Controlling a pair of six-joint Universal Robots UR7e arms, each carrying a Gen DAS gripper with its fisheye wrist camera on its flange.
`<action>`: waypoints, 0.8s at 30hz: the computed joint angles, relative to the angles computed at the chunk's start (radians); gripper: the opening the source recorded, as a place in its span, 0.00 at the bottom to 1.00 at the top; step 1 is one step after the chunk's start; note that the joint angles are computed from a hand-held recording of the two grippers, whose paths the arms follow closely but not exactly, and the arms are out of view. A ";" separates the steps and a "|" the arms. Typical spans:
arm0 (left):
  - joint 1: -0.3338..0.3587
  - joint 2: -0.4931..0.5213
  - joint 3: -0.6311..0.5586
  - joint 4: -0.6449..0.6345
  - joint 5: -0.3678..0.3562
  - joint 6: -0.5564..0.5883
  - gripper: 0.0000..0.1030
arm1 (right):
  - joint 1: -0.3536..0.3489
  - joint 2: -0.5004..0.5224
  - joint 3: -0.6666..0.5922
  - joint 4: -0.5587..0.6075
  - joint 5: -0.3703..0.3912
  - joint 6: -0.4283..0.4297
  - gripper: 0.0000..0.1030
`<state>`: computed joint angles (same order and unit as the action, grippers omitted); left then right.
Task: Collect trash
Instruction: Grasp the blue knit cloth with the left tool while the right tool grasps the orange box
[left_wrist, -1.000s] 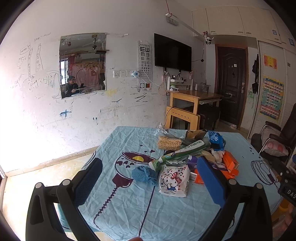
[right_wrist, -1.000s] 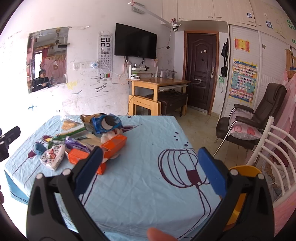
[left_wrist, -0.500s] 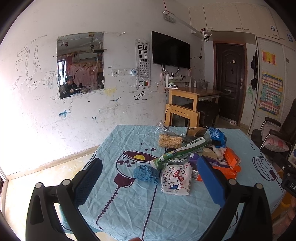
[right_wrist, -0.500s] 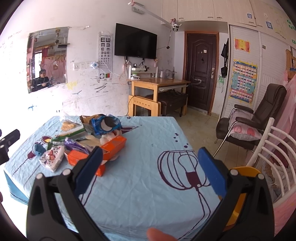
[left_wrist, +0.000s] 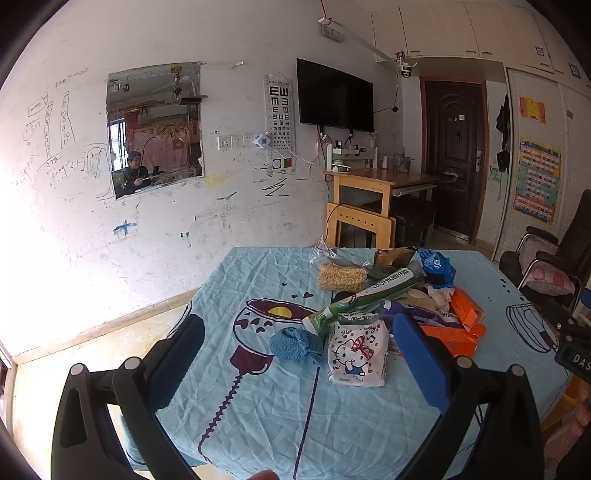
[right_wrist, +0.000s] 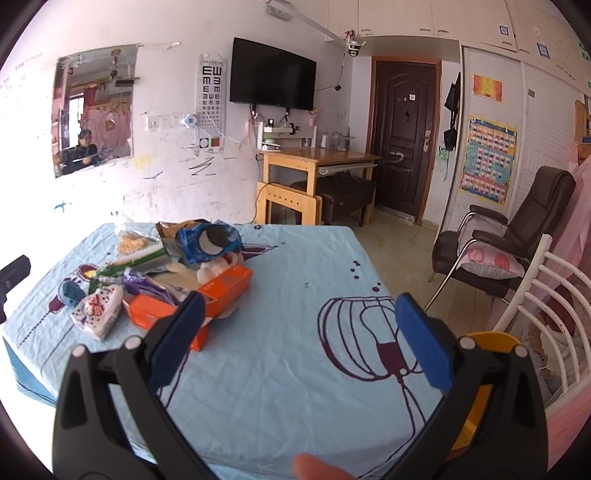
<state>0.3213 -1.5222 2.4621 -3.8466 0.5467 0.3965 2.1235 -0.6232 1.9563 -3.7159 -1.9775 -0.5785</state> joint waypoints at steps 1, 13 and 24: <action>0.003 -0.001 -0.001 -0.006 -0.005 0.012 0.94 | 0.000 0.002 -0.005 0.010 0.000 0.005 0.96; 0.110 -0.015 -0.043 -0.160 -0.134 0.186 0.94 | 0.018 0.062 -0.092 0.098 0.003 -0.007 0.96; 0.277 -0.008 -0.131 -0.322 -0.259 0.381 0.94 | 0.025 0.131 -0.226 0.268 -0.050 0.034 0.96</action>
<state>0.5981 -1.5300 2.3313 -4.1682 0.2873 0.7772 2.1484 -0.4922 1.7300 -3.4478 -2.0274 -0.5446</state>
